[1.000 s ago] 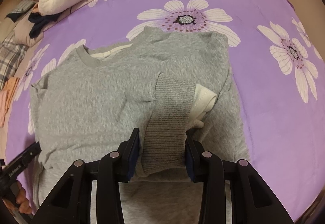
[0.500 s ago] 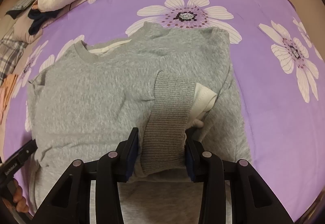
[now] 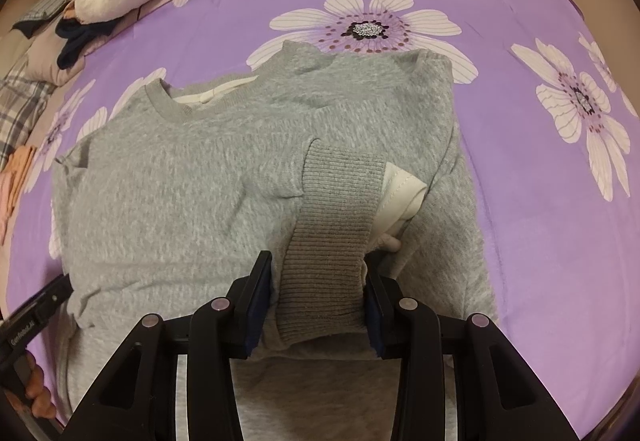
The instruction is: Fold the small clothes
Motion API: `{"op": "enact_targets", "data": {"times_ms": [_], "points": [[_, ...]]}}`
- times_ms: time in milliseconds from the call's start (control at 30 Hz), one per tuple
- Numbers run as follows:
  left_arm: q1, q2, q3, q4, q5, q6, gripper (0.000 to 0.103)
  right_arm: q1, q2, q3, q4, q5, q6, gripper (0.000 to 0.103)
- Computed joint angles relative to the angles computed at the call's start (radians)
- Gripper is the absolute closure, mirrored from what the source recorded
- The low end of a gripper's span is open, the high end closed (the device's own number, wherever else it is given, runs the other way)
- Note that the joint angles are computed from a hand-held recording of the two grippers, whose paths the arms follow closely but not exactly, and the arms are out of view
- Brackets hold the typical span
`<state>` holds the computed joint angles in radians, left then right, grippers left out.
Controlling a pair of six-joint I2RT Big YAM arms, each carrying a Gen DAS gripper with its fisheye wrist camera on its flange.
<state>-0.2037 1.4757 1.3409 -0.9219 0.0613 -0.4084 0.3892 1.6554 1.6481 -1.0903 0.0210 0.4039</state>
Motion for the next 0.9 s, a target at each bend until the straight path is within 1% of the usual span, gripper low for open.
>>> {"op": "enact_targets", "data": {"times_ms": [200, 400, 500, 533, 567, 633, 667, 700, 733, 767, 800, 833, 900], "points": [[-0.009, 0.008, 0.011, -0.012, -0.022, -0.004, 0.058, -0.001, -0.001, -0.003, 0.004, -0.004, 0.001, 0.064], [-0.006, 0.012, 0.019, -0.021, -0.013, -0.024, 0.058, 0.002, -0.004, -0.005, 0.006, 0.010, -0.001, 0.063], [0.001, 0.003, 0.027, -0.043, 0.006, -0.049, 0.060, 0.003, -0.028, -0.020, 0.025, 0.024, -0.018, 0.057], [0.002, -0.008, 0.026, -0.056, 0.010, -0.056, 0.060, 0.002, -0.043, -0.032, 0.037, 0.026, -0.023, 0.053], [0.002, -0.019, 0.023, -0.065, 0.011, -0.059, 0.058, 0.000, -0.062, -0.048, 0.053, 0.026, -0.026, 0.050], [-0.007, -0.054, 0.015, -0.080, -0.001, -0.058, 0.048, -0.008, -0.110, -0.082, 0.088, 0.025, -0.030, 0.039], [-0.014, -0.081, 0.004, -0.076, -0.011, -0.054, 0.041, -0.012, -0.127, -0.091, 0.094, 0.029, -0.032, 0.032], [-0.024, -0.111, -0.010, -0.063, -0.021, -0.051, 0.036, -0.015, -0.157, -0.109, 0.110, 0.040, -0.038, 0.031], [-0.029, -0.133, -0.020, -0.054, -0.026, -0.046, 0.033, -0.018, -0.192, -0.132, 0.133, 0.046, -0.050, 0.029], [-0.035, -0.160, -0.032, -0.044, -0.032, -0.045, 0.027, -0.017, -0.215, -0.147, 0.148, 0.046, -0.059, 0.028], [-0.044, -0.189, -0.045, -0.035, -0.041, -0.049, 0.021, -0.020, -0.250, -0.170, 0.170, 0.035, -0.075, 0.024], [-0.052, -0.218, -0.060, -0.025, -0.045, -0.055, 0.019, -0.023, -0.283, -0.194, 0.190, 0.022, -0.084, 0.020], [-0.066, -0.267, -0.089, -0.008, -0.047, -0.062, 0.014, -0.028, -0.335, -0.235, 0.225, 0.000, -0.095, 0.015]]}}
